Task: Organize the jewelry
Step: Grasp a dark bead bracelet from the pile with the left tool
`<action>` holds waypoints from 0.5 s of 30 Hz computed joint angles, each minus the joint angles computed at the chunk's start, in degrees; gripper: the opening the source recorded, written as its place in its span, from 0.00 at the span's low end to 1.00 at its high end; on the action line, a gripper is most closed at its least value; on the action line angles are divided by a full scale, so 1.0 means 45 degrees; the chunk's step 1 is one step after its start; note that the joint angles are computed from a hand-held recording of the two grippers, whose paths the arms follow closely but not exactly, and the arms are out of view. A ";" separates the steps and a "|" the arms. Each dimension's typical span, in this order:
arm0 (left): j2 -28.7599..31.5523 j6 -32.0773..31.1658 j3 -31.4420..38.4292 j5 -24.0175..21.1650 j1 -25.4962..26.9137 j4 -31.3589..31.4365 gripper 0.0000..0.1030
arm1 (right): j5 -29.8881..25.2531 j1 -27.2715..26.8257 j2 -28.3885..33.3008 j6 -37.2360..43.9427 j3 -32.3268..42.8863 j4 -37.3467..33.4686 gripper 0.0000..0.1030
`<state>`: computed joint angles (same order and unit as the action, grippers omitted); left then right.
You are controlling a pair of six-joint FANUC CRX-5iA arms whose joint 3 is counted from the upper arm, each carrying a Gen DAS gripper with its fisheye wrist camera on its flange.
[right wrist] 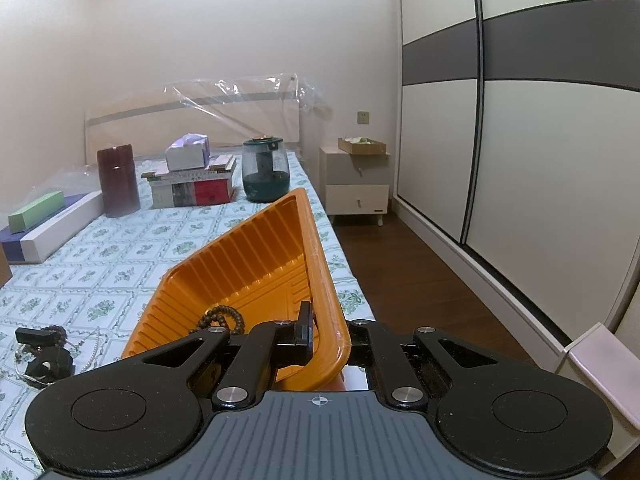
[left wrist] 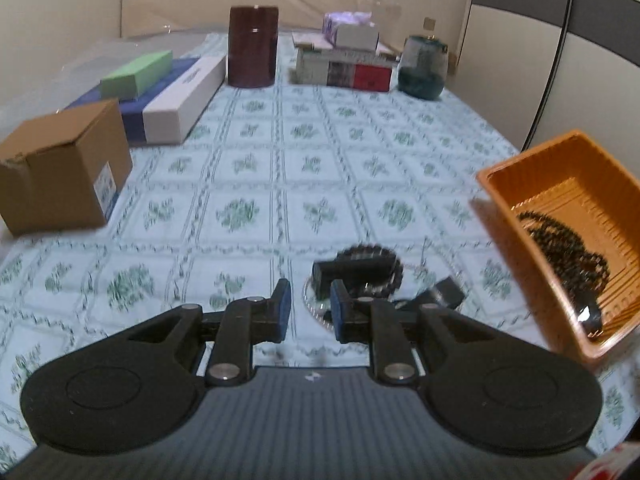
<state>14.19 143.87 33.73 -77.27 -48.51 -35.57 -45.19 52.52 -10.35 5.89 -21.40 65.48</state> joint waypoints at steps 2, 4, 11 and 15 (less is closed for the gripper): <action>0.0117 0.0067 -0.0067 0.0012 -0.0022 -0.0028 0.18 | -0.0023 -0.0004 0.0049 0.0025 0.0054 -0.0035 0.07; 0.0259 0.0054 -0.0075 -0.0002 -0.0063 -0.0081 0.18 | -0.0024 0.0002 0.0062 0.0036 0.0063 -0.0039 0.07; 0.0574 -0.0349 -0.0226 0.0618 -0.0065 -0.0118 0.18 | -0.0054 0.0032 0.0047 0.0024 0.0039 -0.0035 0.07; 0.0715 -0.0533 -0.0287 0.0845 0.0067 0.0020 0.18 | -0.0082 0.0046 0.0030 0.0063 0.0017 -0.0074 0.07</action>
